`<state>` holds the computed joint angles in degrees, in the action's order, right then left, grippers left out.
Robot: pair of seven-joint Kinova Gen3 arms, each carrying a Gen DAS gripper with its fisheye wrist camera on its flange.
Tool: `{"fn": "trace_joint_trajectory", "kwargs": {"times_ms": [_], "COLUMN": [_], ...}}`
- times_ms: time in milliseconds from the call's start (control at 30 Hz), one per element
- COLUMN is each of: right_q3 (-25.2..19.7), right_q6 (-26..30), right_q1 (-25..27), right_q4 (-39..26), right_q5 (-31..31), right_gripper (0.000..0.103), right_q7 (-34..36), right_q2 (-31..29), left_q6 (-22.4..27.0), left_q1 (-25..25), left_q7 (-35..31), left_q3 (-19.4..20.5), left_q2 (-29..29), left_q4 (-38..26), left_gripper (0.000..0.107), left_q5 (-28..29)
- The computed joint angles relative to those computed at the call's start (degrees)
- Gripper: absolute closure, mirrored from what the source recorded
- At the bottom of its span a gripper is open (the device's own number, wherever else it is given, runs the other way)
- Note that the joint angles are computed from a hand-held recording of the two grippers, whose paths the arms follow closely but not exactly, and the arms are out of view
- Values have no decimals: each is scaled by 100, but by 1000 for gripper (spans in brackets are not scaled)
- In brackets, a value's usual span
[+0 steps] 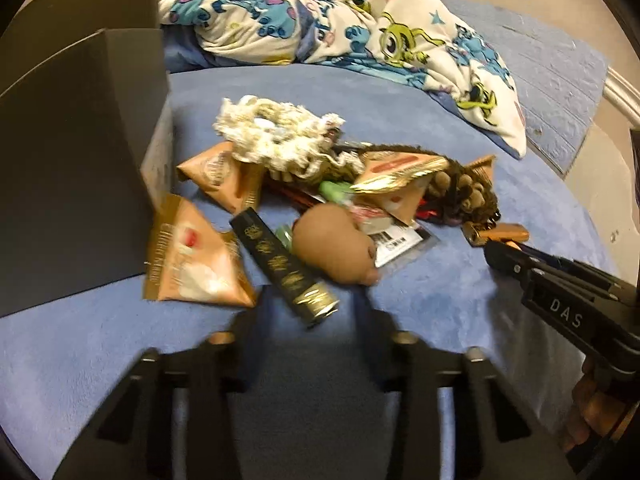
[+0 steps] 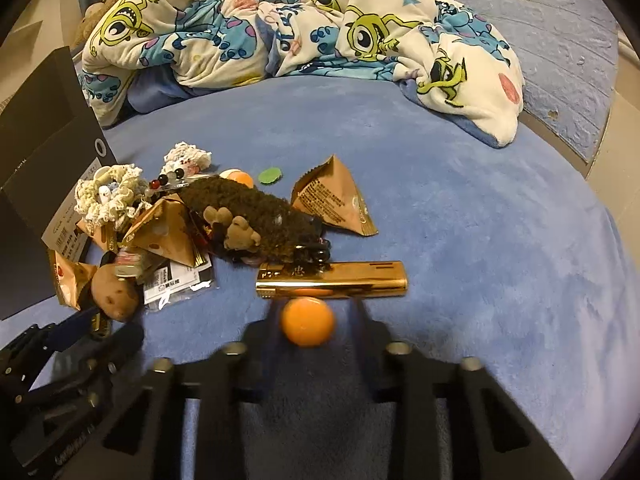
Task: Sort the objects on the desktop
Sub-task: 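Grasp a small black-and-silver item with left tool while right tool grasps the orange ball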
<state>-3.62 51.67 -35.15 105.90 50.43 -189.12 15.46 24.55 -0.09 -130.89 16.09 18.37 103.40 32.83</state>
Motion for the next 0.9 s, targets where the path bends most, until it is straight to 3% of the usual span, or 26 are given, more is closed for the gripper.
{"fn": "trace_joint_trajectory", "kwargs": {"times_ms": [567, 900], "right_q3": [-118, -226], "right_q6": [73, 157], "right_q1": [1, -2], "right_q4": [91, 99], "right_q5": [114, 150], "right_gripper": [79, 79], "right_q7": [-169, -204], "right_q2": [-227, -365], "left_q6": [38, 188], "left_q1": [-68, -254], "left_q7": [-207, -684], "left_q3": [-30, -113], "left_q2": [-173, -440], "left_q4": [97, 123], "left_gripper": [81, 83], "left_q5": [201, 718]}}
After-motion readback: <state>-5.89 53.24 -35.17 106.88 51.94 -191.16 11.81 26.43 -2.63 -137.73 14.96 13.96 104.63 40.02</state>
